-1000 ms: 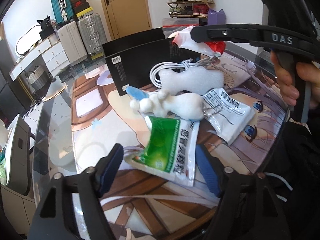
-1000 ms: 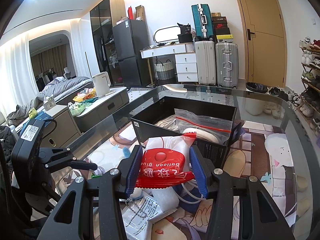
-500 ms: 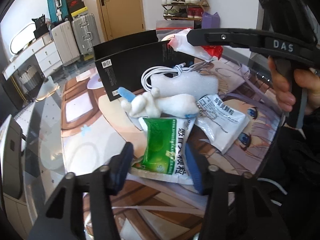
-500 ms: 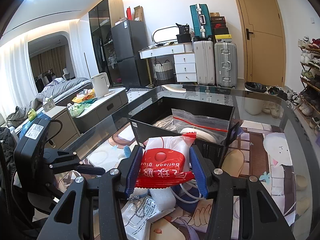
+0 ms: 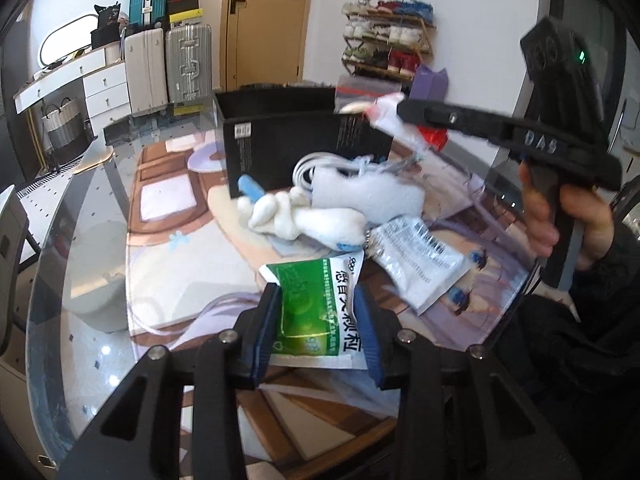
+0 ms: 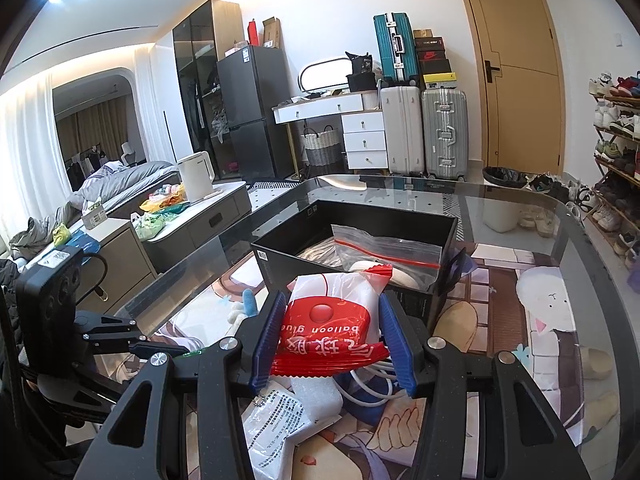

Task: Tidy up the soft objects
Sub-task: 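Lift the green packet with the left gripper toward the box while the right lifts the red-labeled package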

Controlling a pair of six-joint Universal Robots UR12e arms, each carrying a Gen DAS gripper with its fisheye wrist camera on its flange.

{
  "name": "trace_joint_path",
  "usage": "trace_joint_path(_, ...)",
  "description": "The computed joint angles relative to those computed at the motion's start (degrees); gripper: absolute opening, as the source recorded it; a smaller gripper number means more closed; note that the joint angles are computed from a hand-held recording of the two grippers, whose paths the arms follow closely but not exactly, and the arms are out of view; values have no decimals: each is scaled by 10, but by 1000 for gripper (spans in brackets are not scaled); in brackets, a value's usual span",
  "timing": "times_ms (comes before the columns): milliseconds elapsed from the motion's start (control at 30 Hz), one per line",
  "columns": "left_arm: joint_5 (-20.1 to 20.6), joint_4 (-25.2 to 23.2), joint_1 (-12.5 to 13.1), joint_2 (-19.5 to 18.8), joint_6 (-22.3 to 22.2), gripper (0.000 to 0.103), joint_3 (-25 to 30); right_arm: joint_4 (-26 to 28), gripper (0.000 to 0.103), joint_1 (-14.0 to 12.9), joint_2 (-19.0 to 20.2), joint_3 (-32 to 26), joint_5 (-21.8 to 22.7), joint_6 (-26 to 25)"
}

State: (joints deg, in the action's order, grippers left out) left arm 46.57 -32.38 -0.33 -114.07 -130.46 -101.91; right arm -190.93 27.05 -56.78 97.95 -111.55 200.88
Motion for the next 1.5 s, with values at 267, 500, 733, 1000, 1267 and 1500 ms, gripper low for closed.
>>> trace_joint_path(267, -65, 9, 9, 7, -21, 35, -3, -14, 49, 4, -5, 7, -17, 3)
trace_joint_path(500, -48, 83, -4, 2, -85, 35, 1, -31, 49, 5, -8, 14, -27, 4)
trace_joint_path(733, -9, 162, -23, -15, -162, 36, 16, -37, 49, 5, -10, 12, -36, -2)
trace_joint_path(1000, 65, 264, -44, -33, -238, 36, 30, -43, 49, 4, -11, 7, -46, -9)
trace_joint_path(1267, 96, 321, -55, -53, -304, 36, 56, -63, 49, -1, -6, -6, -60, -9)
trace_joint_path(1500, 109, 323, -62, -71, -335, 36, 83, -60, 49, -8, 0, -18, -62, 2)
